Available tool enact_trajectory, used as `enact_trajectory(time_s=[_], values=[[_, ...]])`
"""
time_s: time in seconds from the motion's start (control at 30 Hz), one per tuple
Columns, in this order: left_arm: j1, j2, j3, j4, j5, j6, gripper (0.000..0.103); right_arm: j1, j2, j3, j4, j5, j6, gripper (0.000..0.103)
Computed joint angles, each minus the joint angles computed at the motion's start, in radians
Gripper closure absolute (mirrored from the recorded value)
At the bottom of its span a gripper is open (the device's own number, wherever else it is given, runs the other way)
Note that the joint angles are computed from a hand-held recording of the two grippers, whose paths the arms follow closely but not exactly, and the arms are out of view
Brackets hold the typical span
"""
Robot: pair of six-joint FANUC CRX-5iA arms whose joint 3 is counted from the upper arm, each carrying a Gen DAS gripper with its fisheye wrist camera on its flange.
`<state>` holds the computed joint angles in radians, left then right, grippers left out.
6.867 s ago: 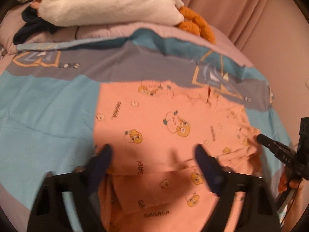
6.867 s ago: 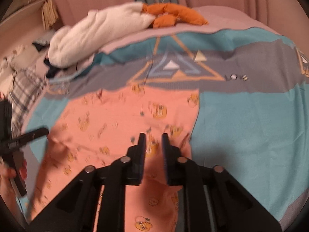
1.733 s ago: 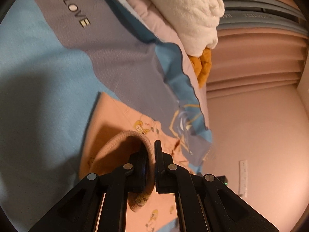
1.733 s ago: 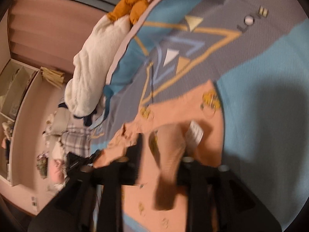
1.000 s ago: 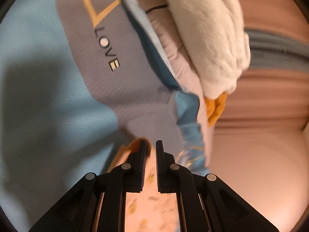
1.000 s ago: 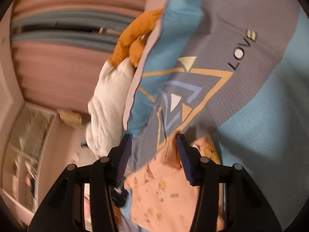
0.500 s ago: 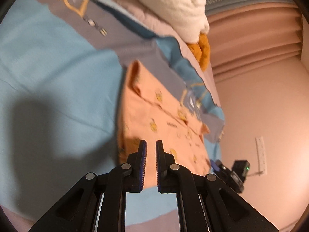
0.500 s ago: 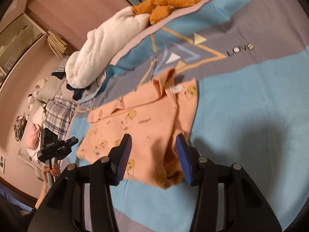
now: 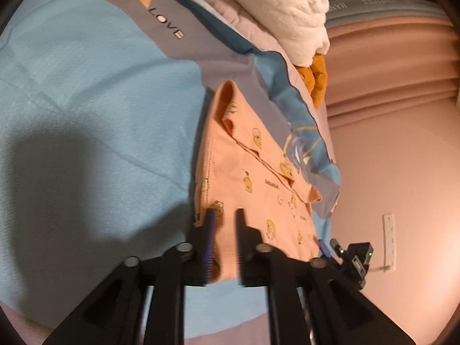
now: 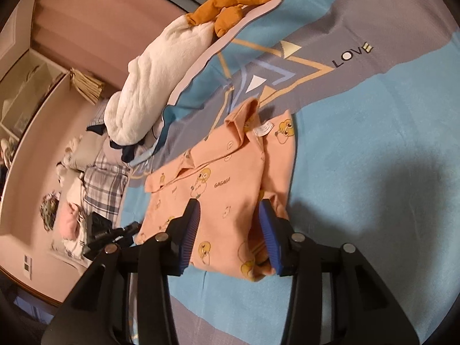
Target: Fold small clothes
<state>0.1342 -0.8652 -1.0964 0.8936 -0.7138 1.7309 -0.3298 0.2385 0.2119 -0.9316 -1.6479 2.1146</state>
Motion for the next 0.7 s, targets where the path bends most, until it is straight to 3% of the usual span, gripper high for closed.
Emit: enact_trajectory(time_s=[0.03,0.07,0.1,0.33,0.43,0.63,0.7], values=[[0.004,0.000,0.003,-0.014,-0.002,0.017,0.060,0.003,0.006,0.002,0.002,-0.003,-0.006,0.060],[0.004,-0.001,0.006,-0.028,0.003,0.035,0.041,0.009,0.004,-0.001,0.011,0.003,-0.007,0.060],[-0.007,-0.002,0.001,-0.021,0.020,0.035,0.039,0.015,0.003,-0.005,0.016,0.006,-0.005,0.060],[-0.071,0.067,0.001,0.075,0.073,-0.061,0.039,0.032,0.015,0.003,-0.002,-0.039,0.011,0.060],[-0.099,0.068,-0.014,0.140,0.114,-0.113,0.039,0.018,0.030,0.015,-0.038,-0.066,-0.003,0.060],[-0.106,0.076,-0.005,0.164,0.121,-0.160,0.039,0.005,0.043,0.029,-0.070,-0.087,-0.001,0.060],[-0.135,0.071,-0.021,0.224,0.160,-0.203,0.039,0.007,0.048,0.030,-0.071,-0.092,-0.003,0.059]])
